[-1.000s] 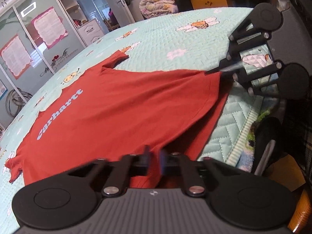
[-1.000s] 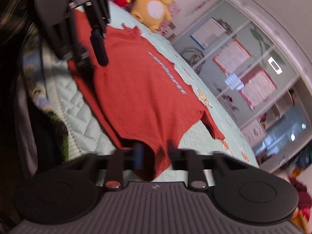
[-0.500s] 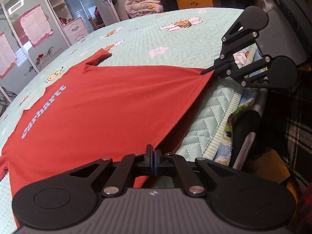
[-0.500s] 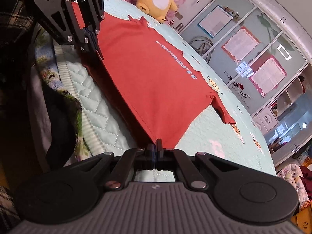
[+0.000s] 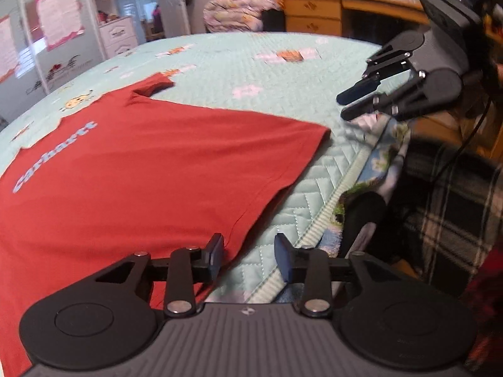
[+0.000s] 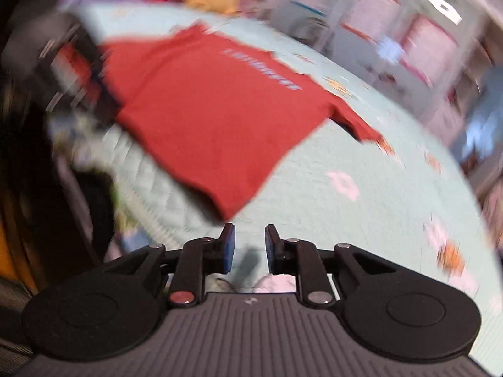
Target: Fold clothes
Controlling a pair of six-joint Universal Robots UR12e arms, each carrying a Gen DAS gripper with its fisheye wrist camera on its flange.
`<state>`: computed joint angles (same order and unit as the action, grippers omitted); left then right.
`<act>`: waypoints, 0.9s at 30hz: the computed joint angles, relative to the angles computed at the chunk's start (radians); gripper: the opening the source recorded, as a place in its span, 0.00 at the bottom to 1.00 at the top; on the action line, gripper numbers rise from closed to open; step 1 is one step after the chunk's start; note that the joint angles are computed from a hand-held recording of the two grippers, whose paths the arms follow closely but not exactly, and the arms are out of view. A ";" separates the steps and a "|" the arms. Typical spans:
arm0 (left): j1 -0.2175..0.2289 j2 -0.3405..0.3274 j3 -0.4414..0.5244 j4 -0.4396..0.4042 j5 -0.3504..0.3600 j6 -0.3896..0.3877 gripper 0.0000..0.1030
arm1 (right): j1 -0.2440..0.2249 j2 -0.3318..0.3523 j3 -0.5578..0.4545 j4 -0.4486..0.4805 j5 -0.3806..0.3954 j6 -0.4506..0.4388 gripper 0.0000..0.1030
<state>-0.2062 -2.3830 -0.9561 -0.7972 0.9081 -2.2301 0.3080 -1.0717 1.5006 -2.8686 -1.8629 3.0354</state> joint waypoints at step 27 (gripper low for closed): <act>0.036 -0.029 0.019 0.173 0.310 -0.635 0.29 | -0.141 0.130 -0.056 -0.212 0.404 0.954 0.01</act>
<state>-0.1700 -2.4125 -0.9368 -0.6240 1.2178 -2.8647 0.1675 -0.9416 1.4449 -3.0810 -1.4591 3.9895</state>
